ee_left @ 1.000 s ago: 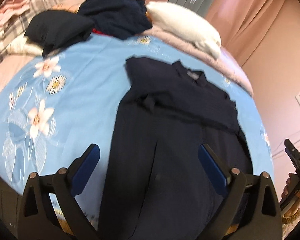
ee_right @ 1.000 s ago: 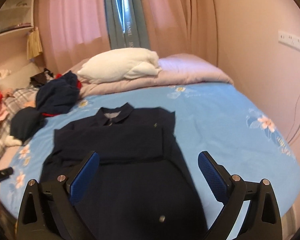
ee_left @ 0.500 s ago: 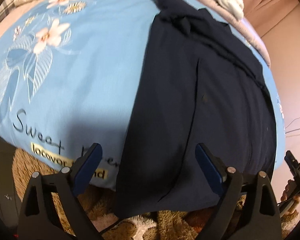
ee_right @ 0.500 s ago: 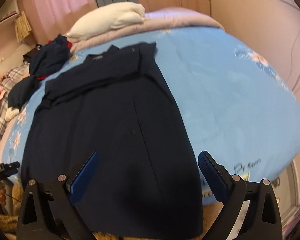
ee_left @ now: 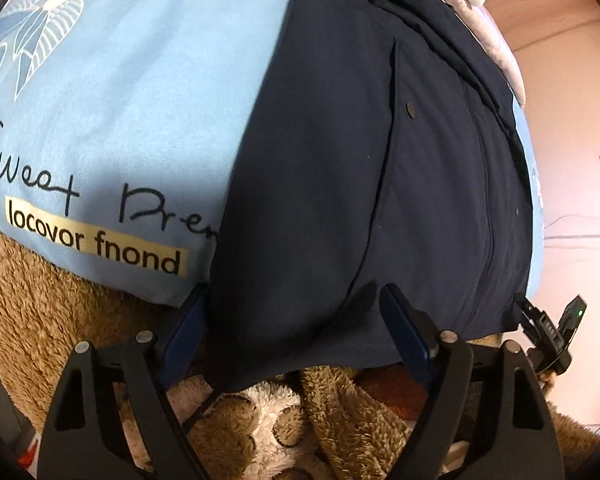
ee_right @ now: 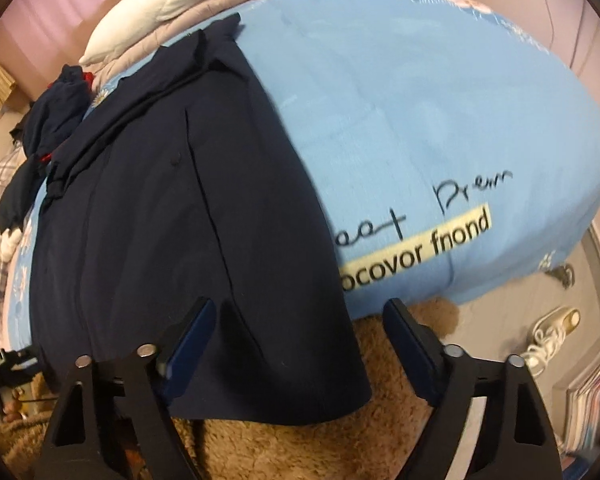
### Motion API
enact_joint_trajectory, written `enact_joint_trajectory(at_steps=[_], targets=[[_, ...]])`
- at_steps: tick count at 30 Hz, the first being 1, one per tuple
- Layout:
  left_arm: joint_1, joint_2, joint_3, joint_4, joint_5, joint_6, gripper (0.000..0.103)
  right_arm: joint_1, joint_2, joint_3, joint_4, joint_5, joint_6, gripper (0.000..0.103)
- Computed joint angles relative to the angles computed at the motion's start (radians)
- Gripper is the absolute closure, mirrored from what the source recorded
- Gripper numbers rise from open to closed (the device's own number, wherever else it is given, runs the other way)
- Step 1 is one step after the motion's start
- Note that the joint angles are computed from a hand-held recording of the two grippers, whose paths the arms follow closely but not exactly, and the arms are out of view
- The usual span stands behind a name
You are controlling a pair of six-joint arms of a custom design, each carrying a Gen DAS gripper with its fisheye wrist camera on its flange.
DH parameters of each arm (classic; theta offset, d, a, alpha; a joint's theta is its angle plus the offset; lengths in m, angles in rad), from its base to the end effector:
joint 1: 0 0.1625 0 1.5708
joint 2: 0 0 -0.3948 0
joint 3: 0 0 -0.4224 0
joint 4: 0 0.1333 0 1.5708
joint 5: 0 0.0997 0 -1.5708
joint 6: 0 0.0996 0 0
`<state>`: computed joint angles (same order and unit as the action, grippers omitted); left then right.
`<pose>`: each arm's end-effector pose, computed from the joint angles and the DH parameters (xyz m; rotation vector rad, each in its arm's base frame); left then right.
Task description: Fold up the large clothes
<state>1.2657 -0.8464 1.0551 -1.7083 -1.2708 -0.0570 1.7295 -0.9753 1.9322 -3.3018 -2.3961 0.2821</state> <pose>-0.0753 -0.7810 0.2686 0.3658 2.8101 0.0222 0.1515 -0.5665 0.1655 -0.5435 -2.2375 1.1185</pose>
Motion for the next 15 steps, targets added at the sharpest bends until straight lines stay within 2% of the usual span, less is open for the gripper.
enact_joint_trajectory(at_steps=[3,5,9,10,11,13,14,15], targets=[[-0.009,-0.005,0.023,-0.007,0.010,0.009,0.019,-0.006,-0.009,0.004,0.045,0.025,0.025,0.032],[-0.004,-0.004,0.020,0.009,0.005,0.008,0.023,-0.008,-0.013,0.003,0.075,0.051,0.027,0.037],[-0.006,-0.011,0.032,-0.003,0.020,0.016,0.032,-0.005,-0.013,-0.004,0.117,0.039,0.016,0.044],[-0.007,-0.010,0.031,-0.001,0.027,0.013,0.038,-0.005,-0.018,-0.001,0.124,0.040,0.022,0.047],[-0.009,-0.008,0.031,0.000,0.035,0.013,0.043,-0.007,-0.025,0.003,0.125,0.051,0.024,0.056],[-0.014,-0.012,0.038,0.002,0.068,0.019,0.070,-0.003,-0.028,0.000,0.141,0.049,0.027,0.065],[-0.016,-0.016,0.045,0.001,0.085,0.024,0.079,0.002,-0.027,-0.003,0.149,0.041,0.022,0.077],[-0.013,-0.017,0.041,0.004,0.074,0.023,0.089,0.003,-0.030,-0.001,0.148,0.048,0.020,0.086]])
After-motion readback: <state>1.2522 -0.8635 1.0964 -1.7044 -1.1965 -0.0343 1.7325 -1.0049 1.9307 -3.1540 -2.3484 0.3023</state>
